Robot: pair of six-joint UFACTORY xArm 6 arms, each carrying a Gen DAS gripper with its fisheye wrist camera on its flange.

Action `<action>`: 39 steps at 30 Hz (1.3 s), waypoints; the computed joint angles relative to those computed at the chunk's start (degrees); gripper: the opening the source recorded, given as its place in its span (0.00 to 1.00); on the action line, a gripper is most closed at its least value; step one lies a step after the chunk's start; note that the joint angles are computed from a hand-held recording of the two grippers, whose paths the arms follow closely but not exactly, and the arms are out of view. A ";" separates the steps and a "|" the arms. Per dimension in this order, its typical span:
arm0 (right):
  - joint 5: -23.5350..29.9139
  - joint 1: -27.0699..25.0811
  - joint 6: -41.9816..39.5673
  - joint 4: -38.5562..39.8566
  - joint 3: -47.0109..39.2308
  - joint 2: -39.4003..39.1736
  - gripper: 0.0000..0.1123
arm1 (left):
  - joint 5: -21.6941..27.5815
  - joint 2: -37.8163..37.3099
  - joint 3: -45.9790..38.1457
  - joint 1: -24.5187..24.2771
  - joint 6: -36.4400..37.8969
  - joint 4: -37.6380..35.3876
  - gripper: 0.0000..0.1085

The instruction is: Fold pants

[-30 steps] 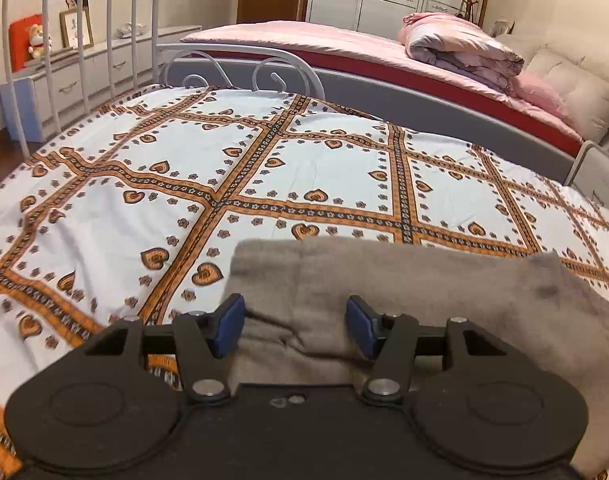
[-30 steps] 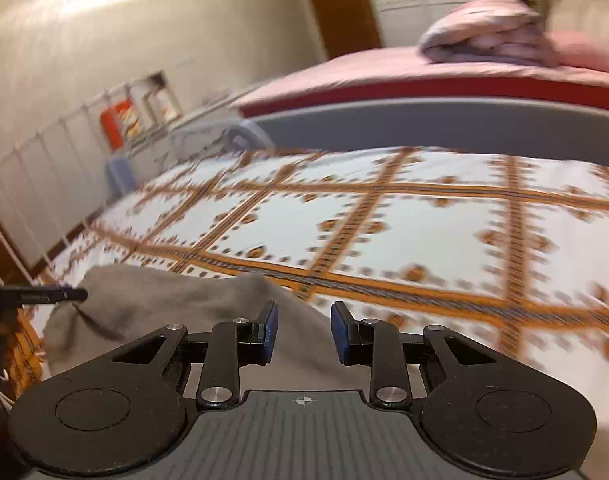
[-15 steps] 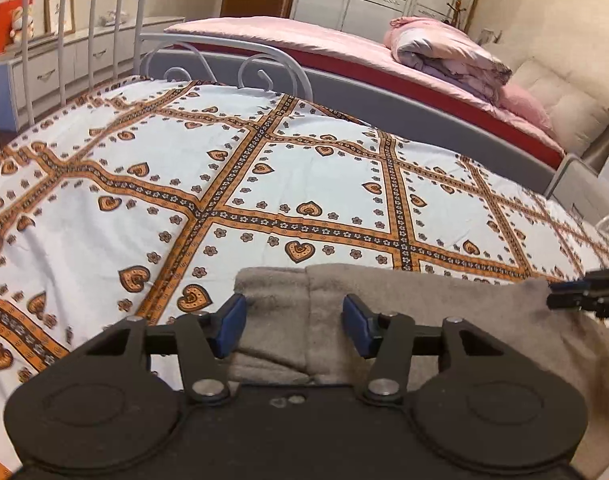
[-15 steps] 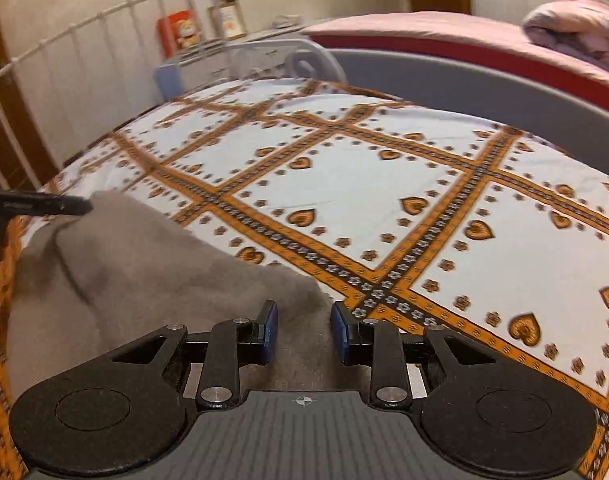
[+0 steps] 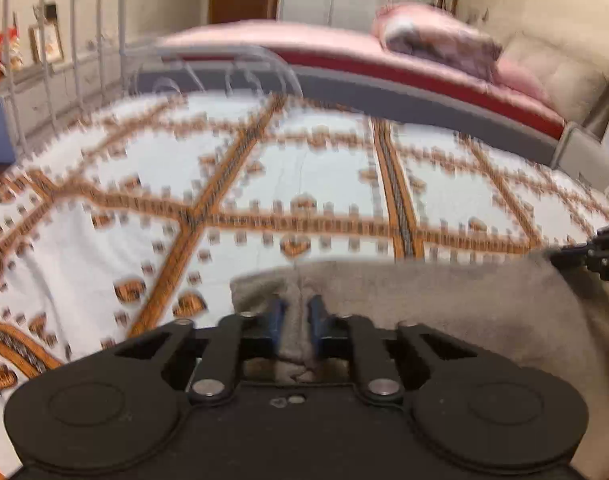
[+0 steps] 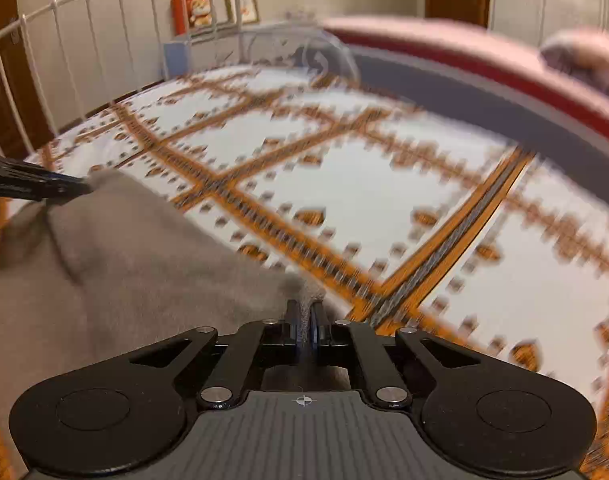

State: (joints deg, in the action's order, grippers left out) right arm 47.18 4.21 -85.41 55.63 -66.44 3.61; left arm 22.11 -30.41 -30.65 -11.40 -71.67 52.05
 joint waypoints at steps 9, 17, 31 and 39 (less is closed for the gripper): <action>-8.84 2.69 -0.51 -0.40 2.37 1.22 0.02 | 6.40 5.51 -3.88 -2.93 -0.59 6.86 0.03; -1.83 -6.57 -6.22 8.08 6.98 -9.60 0.03 | 14.66 -6.48 0.13 -11.22 -3.20 5.71 0.12; 7.53 -24.11 -0.95 -7.00 14.55 -16.48 0.03 | 23.56 -3.40 -2.08 -20.23 -1.27 0.25 0.34; 13.76 -35.41 -8.16 -1.24 13.67 -18.73 0.03 | 34.93 -9.02 -0.89 -28.45 -6.03 3.23 0.49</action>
